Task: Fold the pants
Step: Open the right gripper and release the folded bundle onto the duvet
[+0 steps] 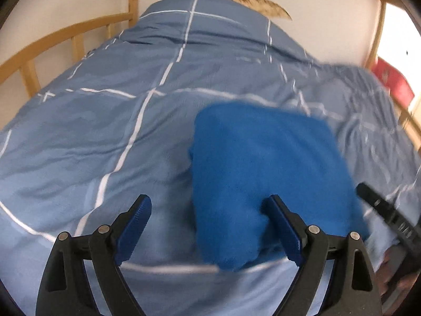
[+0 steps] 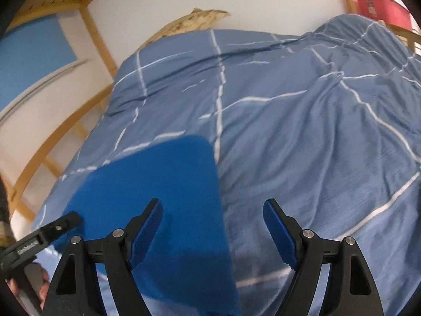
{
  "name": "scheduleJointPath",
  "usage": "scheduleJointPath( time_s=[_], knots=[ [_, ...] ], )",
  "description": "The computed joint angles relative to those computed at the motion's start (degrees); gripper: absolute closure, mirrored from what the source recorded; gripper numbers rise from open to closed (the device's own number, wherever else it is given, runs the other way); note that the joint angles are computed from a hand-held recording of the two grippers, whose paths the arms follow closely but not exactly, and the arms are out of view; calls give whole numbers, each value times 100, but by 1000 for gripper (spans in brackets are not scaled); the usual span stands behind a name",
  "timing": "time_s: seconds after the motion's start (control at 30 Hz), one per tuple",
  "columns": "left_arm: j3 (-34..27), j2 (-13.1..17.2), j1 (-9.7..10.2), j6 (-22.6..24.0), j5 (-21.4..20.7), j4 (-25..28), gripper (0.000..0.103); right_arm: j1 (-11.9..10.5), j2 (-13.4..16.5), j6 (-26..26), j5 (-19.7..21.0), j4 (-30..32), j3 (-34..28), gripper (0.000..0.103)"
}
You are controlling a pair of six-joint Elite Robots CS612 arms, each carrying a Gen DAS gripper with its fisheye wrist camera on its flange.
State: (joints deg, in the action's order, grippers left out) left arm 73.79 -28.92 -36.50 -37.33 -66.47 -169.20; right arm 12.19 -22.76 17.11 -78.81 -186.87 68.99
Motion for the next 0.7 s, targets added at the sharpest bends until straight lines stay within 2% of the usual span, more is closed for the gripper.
scheduleJointPath(
  time_s=[0.23,0.37,0.5,0.57,0.7],
  knots=[
    [237,-83,-77,-5,142,170,11,111,-162,-444,-451,145,428,24],
    [347,-143,-148,36,356,223,9,98,-234,-456,-466,173,574,24],
    [489,-251,-224,28,572,396,10,100,-366,-523,-533,462,734,24],
    [637,-356,-324,119,928,262,10,110,-436,-561,-582,243,886,24],
    [780,-492,-387,345,1304,-192,9,92,-510,-579,-558,-701,1057,24]
  ],
)
